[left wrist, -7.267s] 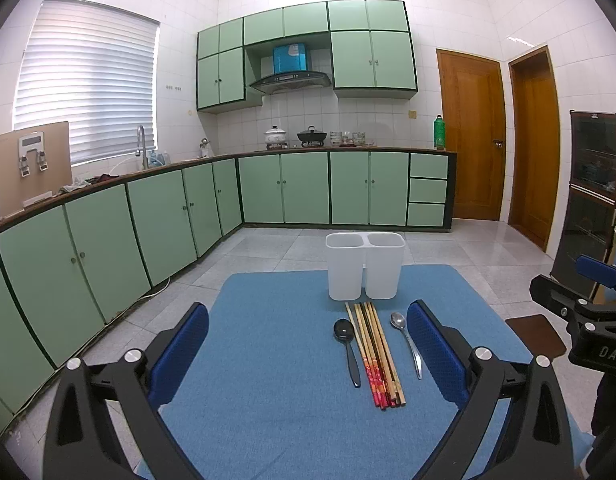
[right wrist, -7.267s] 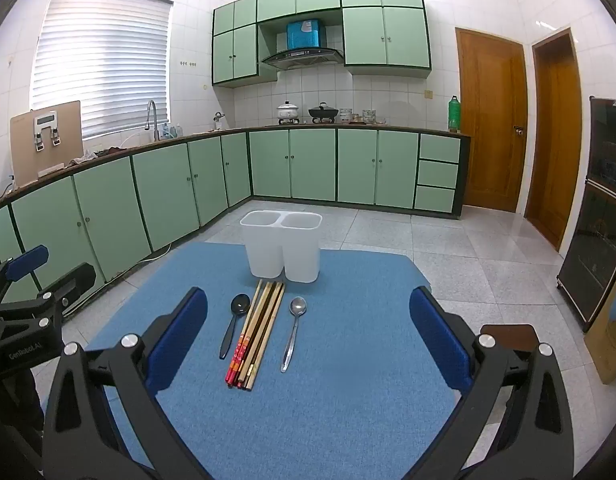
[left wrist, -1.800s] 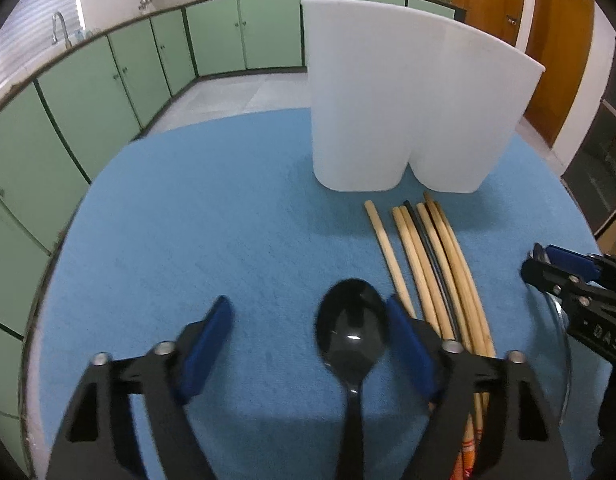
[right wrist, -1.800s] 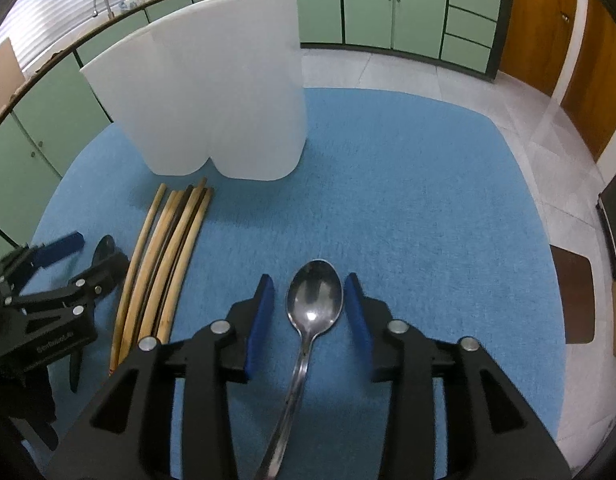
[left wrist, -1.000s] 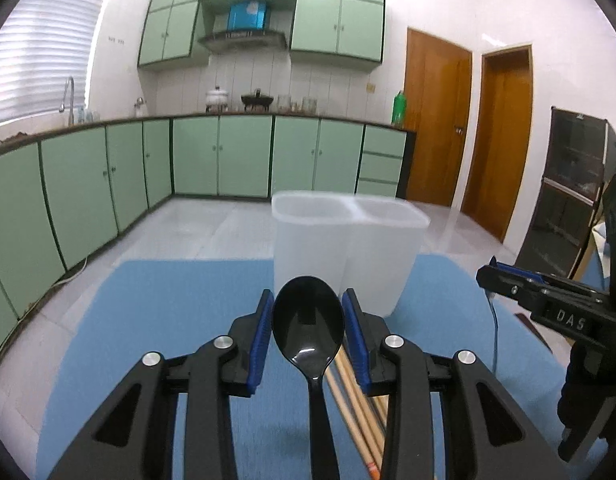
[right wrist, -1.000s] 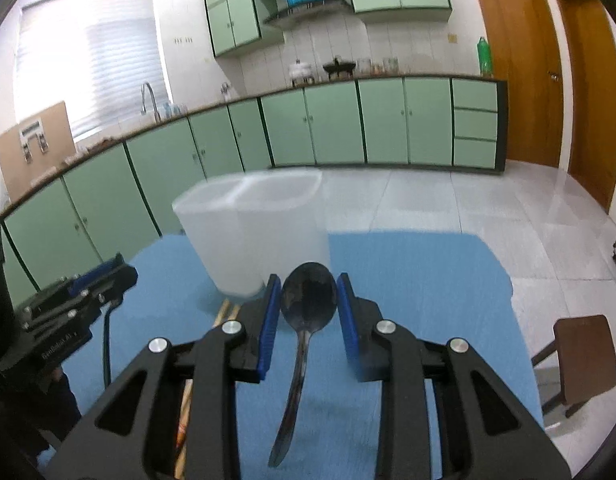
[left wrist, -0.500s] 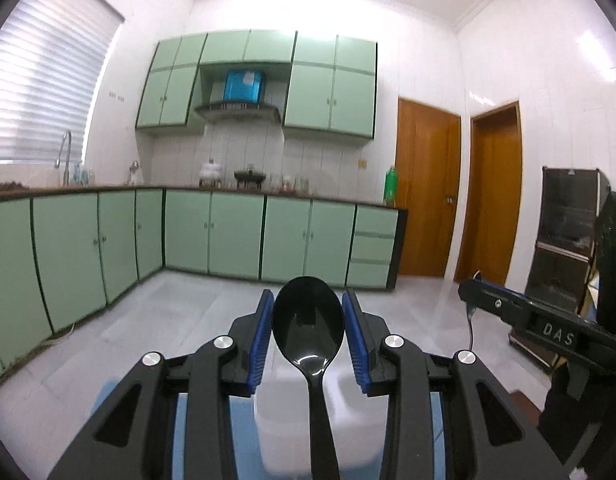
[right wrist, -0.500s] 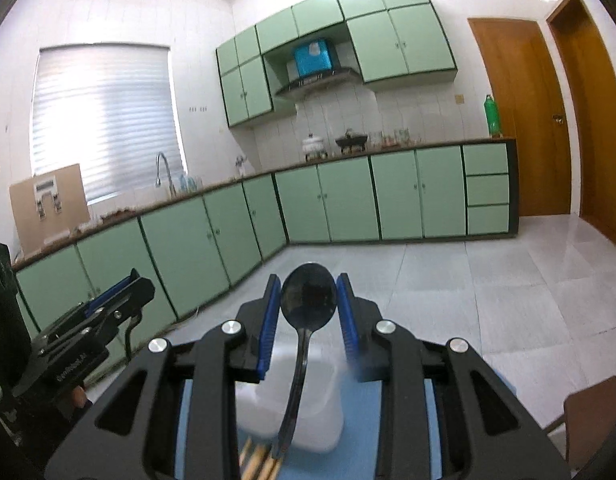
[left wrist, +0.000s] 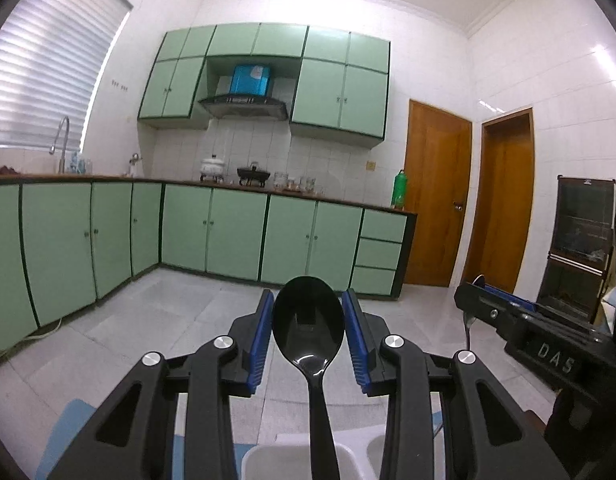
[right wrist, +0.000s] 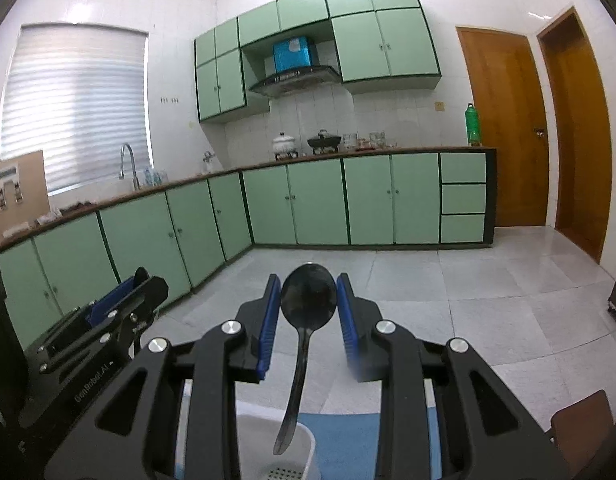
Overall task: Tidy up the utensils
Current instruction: 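Lift both spoons and drop them into the white holder, opening both tools, then withdraw both open tools back toward the chopsticks on the mat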
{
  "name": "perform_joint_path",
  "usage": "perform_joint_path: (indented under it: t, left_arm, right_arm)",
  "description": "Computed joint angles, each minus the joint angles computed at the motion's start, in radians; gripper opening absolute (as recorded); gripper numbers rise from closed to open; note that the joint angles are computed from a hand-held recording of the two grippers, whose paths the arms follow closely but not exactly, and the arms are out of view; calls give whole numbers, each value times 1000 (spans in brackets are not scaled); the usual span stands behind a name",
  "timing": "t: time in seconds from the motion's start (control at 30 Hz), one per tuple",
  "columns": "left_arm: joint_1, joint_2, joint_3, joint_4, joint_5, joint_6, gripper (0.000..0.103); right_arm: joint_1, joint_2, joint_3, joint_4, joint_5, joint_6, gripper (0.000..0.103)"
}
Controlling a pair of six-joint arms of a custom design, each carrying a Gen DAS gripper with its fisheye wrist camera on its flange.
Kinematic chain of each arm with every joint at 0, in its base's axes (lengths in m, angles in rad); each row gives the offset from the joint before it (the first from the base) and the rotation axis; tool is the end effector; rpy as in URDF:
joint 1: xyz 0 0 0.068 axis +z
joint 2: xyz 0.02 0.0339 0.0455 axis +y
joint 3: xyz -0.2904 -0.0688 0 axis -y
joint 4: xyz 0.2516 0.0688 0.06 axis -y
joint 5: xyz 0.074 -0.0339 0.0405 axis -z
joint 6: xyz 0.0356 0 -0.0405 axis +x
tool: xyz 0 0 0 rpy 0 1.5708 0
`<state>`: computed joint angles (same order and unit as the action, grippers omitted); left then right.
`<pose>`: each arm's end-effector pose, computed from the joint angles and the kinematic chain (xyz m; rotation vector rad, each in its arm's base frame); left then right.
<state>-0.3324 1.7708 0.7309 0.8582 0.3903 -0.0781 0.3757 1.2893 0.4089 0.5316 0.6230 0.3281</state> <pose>0.3378 -0.1309 0.1922 0.5103 1.7078 -0.6389 0.2332 0.0697 0.2015 0.3646 1.8173 -0.1100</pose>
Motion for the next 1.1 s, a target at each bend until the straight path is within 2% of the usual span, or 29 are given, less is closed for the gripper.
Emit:
perform_joint_path:
  t: [0.17, 0.27, 0.33, 0.4, 0.43, 0.5, 0.6, 0.7, 0.83, 0.9, 1.0, 1.1]
  left_arm:
    - [9, 26, -12, -32, 17, 25, 35]
    - [24, 6, -38, -37, 35, 23, 37]
    - [33, -24, -65, -50, 38, 46, 42]
    - [44, -64, -88, -79, 46, 62, 47]
    - [52, -96, -105, -106, 51, 76, 51]
    - [69, -165, -145, -157, 55, 94, 59]
    - [92, -256, -198, -238, 59, 111, 67]
    - [132, -371, -282, -331, 75, 142, 75]
    - [201, -498, -388, -502, 102, 229, 78]
    - [238, -537, -441, -581, 113, 293, 78]
    - [269, -563, -504, -644, 80, 370, 79]
    - [323, -579, -573, -686, 81, 463, 79]
  right_arm:
    - [-3, 78, -10, 12, -50, 43, 28]
    - [32, 81, -32, 11, -27, 67, 28]
    - [52, 64, -41, -3, -16, 83, 33]
    - [74, 21, -55, -42, 6, 108, 42]
    - [97, -6, -65, -73, 28, 127, 44]
    - [130, -57, -76, -140, 51, 162, 57]
    - [233, -145, -100, -283, 112, 279, 69]
    - [398, -192, -105, -489, 208, 468, 78]
    - [692, -92, -77, -784, 301, 893, 82]
    - [823, 2, -57, -886, 288, 1121, 82]
    - [985, 177, -10, -964, 237, 1386, 83]
    - [1101, 320, 46, -991, 184, 1536, 83]
